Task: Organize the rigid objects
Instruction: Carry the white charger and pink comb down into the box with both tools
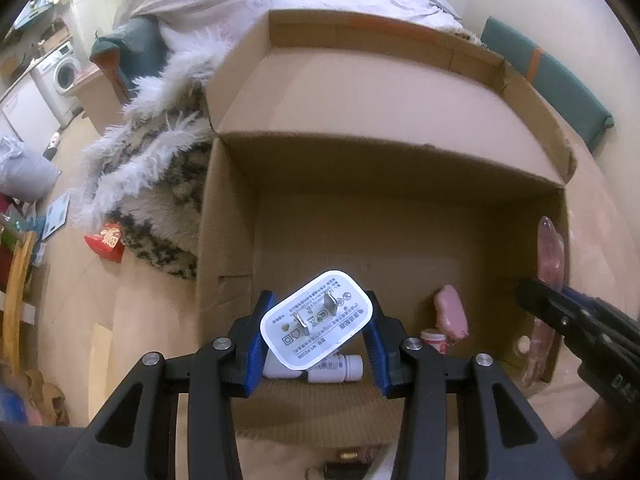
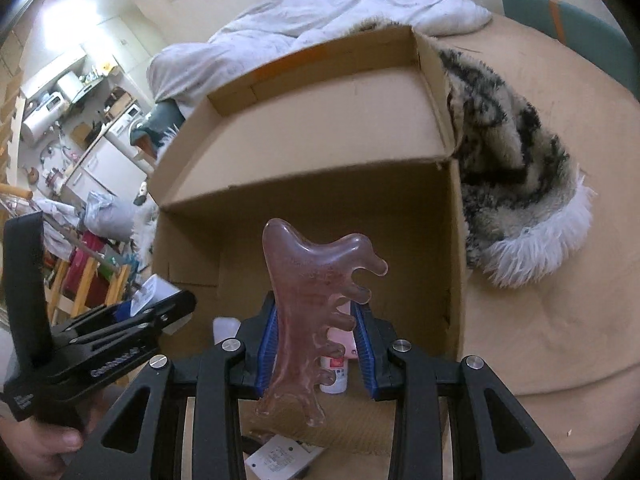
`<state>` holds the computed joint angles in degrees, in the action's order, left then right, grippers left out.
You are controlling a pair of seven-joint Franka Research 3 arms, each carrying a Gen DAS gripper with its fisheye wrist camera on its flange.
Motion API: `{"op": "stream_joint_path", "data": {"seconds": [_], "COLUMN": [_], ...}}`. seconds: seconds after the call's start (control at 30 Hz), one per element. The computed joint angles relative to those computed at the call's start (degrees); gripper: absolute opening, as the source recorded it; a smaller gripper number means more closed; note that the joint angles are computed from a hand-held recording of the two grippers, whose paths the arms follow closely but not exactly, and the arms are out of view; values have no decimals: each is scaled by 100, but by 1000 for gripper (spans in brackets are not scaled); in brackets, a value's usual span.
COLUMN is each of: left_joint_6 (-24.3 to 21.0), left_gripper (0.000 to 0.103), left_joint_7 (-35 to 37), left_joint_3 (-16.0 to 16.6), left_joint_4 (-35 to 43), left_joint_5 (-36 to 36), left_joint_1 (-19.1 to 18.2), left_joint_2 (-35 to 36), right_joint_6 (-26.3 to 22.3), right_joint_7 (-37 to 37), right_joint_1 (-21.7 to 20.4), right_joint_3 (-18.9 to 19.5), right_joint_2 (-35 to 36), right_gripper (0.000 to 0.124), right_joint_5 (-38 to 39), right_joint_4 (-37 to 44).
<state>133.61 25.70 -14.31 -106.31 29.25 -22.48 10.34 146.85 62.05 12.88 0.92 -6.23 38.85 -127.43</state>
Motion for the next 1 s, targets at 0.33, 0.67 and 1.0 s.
{"op": "stream_joint_path", "data": {"seconds": [0.33, 0.67, 1.0], "left_joint_6": [485, 432, 291], "left_gripper": [39, 39, 39], "left_joint_7": [72, 66, 69], "left_joint_3": [40, 68, 63], "left_joint_4": [-154, -192, -144], "left_joint_5": [112, -21, 28], "left_joint_1": [-21, 11, -28], "left_joint_2": [116, 206, 263], "right_joint_6": [-140, -271, -279], "right_joint_7": [567, 863, 1052], "right_joint_1": [-3, -16, 25], "right_joint_3": [121, 141, 180], "right_joint_2": [500, 643, 705], "right_gripper": [36, 36, 36], "right_joint_5": [-884, -1263, -1453], "right_joint_4": [251, 325, 352]}}
